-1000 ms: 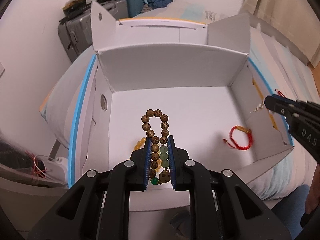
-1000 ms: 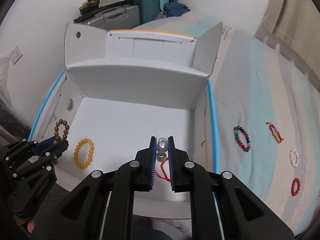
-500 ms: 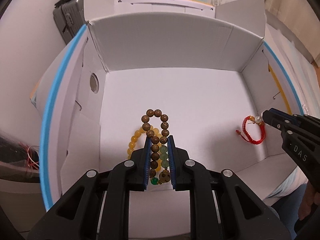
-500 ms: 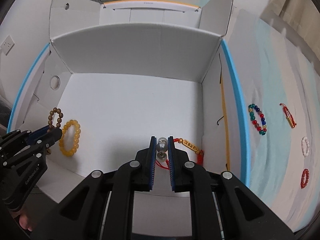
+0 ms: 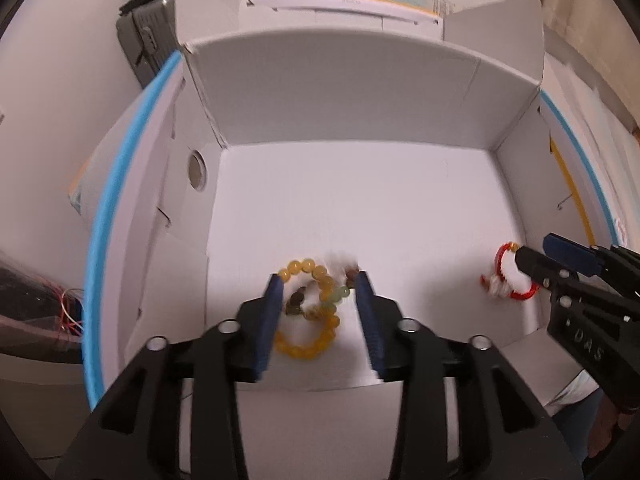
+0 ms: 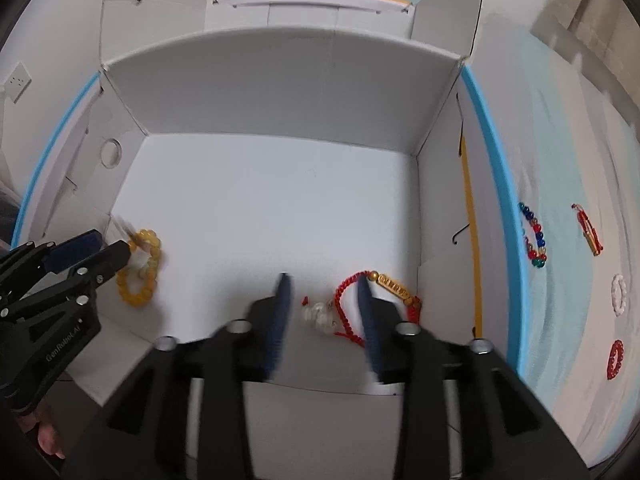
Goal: Organize jewelry
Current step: 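Open the right tool over the box while the left tool releases the wooden bracelet, then move both open tools back over the remaining bracelets on the bed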
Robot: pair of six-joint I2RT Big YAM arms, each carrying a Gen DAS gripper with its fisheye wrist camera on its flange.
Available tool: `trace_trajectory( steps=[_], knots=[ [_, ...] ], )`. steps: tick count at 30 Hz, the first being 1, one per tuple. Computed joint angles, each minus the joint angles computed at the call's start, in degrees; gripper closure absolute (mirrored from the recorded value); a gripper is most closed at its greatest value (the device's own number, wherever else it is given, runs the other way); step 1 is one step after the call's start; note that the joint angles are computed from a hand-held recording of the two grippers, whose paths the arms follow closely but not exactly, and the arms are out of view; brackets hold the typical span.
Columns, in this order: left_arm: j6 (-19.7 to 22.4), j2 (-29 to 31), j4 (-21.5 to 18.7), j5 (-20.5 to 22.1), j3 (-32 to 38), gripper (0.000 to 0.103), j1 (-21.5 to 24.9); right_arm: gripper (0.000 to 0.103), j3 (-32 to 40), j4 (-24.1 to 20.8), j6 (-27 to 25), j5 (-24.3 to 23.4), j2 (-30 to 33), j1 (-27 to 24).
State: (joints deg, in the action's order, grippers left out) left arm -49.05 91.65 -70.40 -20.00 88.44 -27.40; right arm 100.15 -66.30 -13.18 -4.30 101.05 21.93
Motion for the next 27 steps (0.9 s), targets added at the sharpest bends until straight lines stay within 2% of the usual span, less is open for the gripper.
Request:
trace_trajectory(
  steps=[4,8,14,16,20,27],
  knots=[
    [-0.3,-0.8,-0.4,-2.1,0.5,0.049,-0.7,0.044,-0.4,1.3,0.0,-1.4,-1.6,-0.3],
    [-0.4,-1.2,-1.2,-4.2,1.8,0.038,-1.4,0.031,0.2,2.4,0.6,-2.1,-3.0,-0.8],
    [-0.5,-0.6,-1.9,-6.6,4.5,0.023,-3.0,0.021,-0.1,4.1,0.2,-2.8,-5.2,-1.9],
    [-0.9,0.0,-2.4,-7.5,5.8,0.015,-3.7,0.017,-0.6,4.9,0.2,-2.9,-6.0,-2.4],
    [-1.4,1.1,-3.7,-8.6,8.6,0.010,-5.6,0.009,-1.6,6.9,0.6,-3.4,-8.0,-4.1],
    [-0.4,4.6,-5.6,-10.0,14.6,0.006,-8.2,0.008,-1.8,7.6,0.3,-4.6,-9.7,-7.7]
  ],
)
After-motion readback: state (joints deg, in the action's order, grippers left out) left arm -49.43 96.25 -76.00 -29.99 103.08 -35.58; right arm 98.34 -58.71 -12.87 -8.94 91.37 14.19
